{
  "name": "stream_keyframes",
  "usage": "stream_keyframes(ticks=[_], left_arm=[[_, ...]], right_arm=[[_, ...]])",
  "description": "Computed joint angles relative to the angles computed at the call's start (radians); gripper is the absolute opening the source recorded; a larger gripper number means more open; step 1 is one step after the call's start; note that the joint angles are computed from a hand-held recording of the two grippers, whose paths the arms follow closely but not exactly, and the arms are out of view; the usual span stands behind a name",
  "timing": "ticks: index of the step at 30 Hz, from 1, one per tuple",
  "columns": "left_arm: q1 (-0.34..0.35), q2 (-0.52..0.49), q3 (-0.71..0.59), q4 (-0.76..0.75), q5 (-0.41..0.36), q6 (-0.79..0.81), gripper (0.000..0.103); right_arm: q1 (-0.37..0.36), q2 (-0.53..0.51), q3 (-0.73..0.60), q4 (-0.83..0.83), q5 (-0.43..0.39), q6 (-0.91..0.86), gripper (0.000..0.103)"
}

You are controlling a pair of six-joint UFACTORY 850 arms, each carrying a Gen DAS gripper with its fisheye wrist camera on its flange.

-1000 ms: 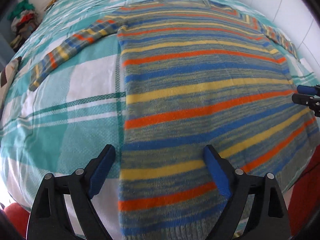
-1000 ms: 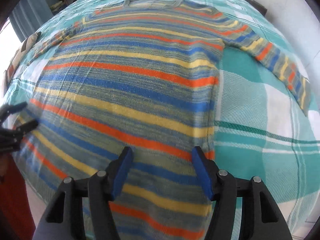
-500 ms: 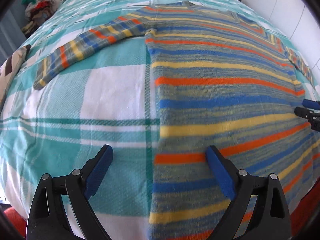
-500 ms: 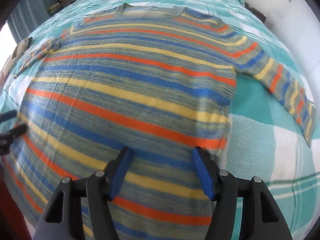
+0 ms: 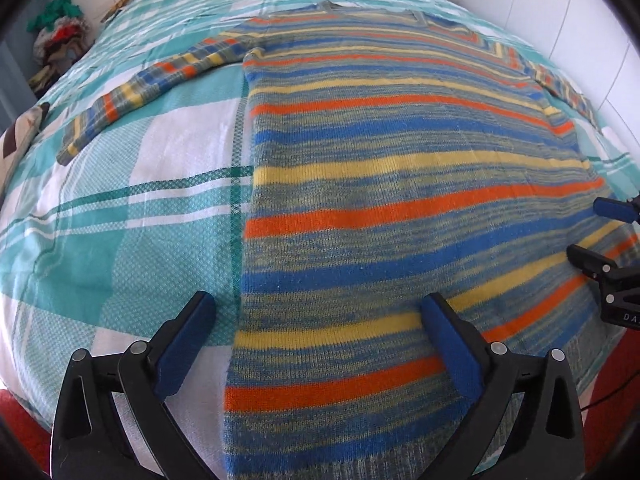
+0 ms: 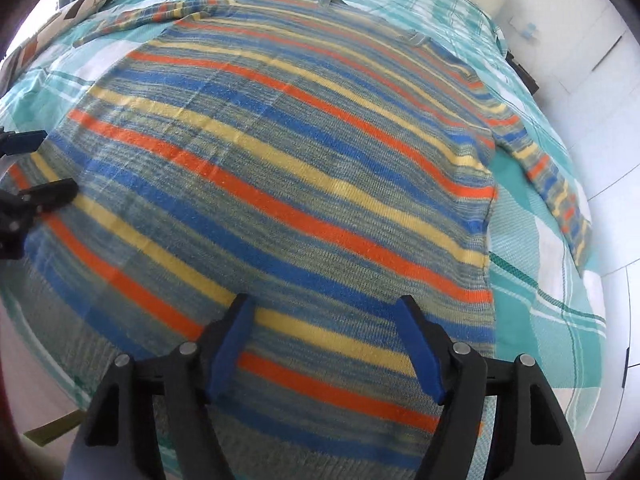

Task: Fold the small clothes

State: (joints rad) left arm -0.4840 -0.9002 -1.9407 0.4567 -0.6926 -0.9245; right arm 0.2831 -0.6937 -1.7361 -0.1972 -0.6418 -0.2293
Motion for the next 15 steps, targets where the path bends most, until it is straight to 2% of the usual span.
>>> stream_keyframes(ticks=[9,15], left_arm=[[-0.006,0.002,0.009,0.034,0.003,-0.023,0.102],[-0.006,0.002,0.009,0.036,0.001,-0.025,0.102]], right_arm=[[-0.005,0.011,0.034,-0.004,0.047,0.042,0.082],[-0.012,-0.004,0.017,0.006,0.049,0.036,0.084]])
